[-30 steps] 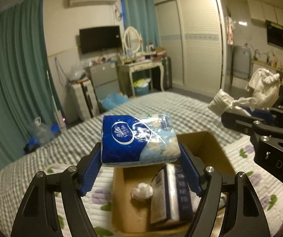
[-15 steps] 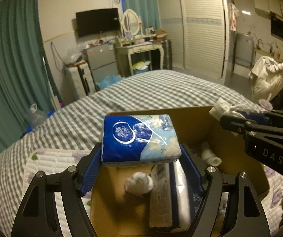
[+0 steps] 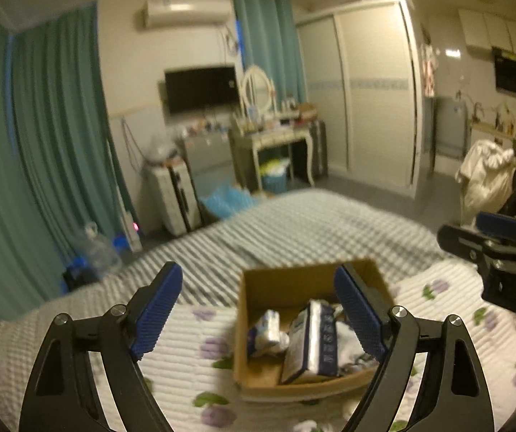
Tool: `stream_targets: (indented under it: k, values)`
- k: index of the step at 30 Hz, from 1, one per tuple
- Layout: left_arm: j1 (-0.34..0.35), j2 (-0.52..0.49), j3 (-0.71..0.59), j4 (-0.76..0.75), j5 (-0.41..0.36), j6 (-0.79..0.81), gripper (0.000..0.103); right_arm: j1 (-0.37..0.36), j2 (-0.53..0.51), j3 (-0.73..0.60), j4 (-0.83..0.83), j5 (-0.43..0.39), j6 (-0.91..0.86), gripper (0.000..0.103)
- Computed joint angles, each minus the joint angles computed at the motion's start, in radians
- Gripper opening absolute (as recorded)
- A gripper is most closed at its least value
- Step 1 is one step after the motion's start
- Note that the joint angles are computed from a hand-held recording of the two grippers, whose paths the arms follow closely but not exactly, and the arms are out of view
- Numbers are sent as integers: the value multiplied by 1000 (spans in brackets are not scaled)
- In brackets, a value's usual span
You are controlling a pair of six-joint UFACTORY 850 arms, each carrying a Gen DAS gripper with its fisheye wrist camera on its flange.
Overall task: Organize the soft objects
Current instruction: 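Carry the sock with the right gripper into the box while the left gripper drops the tissue pack in, then grasp the cream lace cloth with the right gripper while the left gripper grasps the pipe-cleaner toy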
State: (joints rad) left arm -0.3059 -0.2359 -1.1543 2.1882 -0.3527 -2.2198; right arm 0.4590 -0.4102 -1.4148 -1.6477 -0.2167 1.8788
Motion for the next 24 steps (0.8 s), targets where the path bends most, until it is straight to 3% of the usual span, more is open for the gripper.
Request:
stream_targets:
  k: [3,7,12,18,24]
  values:
    - [-17,126,89,25,-48,-42,95,41,113,89,-10,-66,-13,85]
    - [-30,242,175,31,-48,-76,96,93,216,160,42,-136,-102,102]
    - [-53,314,274,-63,-86,-30,96,153,307,256,15,-193,-112,103]
    - [-44,261,330,-76,-79,-121,96,162,297,344,-133,-154,68,103]
    - [-21,123,306,-111,-54,-201,96,114,159,328,-319,-81,292,103]
